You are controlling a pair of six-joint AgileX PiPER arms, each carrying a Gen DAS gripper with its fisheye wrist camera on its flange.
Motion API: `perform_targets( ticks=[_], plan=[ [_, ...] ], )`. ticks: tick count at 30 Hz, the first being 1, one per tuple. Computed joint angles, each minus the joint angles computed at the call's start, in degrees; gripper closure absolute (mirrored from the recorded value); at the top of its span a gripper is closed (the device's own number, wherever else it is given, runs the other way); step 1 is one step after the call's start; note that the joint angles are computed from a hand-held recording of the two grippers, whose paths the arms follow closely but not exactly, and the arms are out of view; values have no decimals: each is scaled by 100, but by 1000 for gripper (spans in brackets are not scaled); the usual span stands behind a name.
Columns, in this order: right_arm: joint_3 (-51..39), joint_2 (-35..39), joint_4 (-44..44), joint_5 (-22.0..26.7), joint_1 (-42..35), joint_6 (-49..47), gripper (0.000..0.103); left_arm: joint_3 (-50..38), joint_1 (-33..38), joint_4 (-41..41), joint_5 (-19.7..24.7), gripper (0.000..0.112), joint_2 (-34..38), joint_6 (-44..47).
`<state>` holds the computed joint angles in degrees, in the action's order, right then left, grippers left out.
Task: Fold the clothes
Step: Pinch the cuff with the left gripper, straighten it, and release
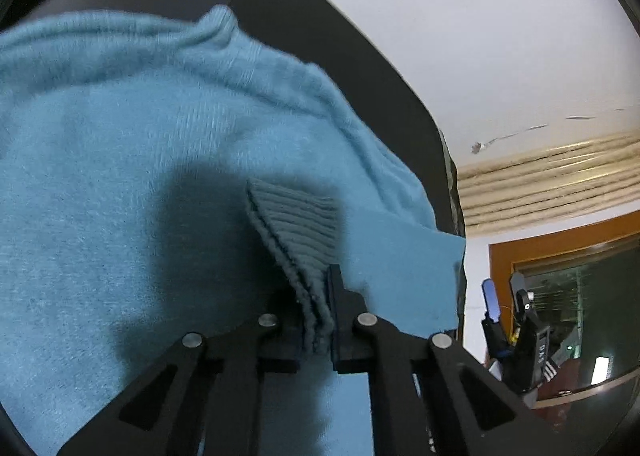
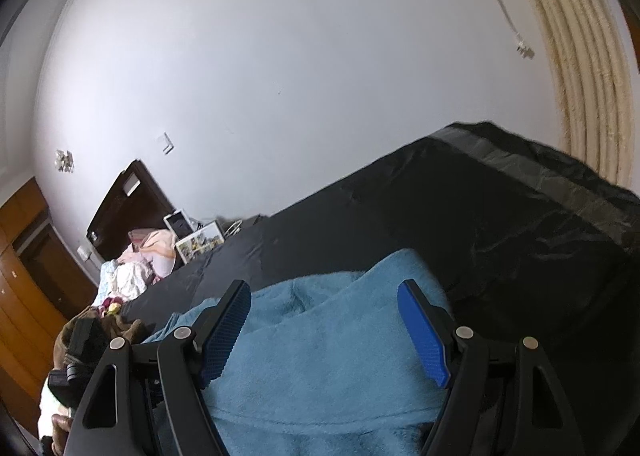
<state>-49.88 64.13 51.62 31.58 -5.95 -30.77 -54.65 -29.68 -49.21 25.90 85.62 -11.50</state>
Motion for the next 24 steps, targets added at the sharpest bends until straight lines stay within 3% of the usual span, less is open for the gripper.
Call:
perform_targets(
  ticks=[4, 10, 18, 24],
  plan=[
    [130, -162, 529, -46, -400, -330, 25, -37, -196, 838, -229, 103, -406, -667],
    [83, -63, 726, 139, -783, -325, 25, 359, -115, 2210, -160, 103, -1452, -1907],
    [-29, 21, 395, 85, -169, -476, 25, 1451, 43, 3733, 299, 103, -2958, -3478],
    [-257, 409, 632, 859, 350, -1388, 25, 1900, -174, 4928, 304, 103, -3372, -4664]
  ],
)
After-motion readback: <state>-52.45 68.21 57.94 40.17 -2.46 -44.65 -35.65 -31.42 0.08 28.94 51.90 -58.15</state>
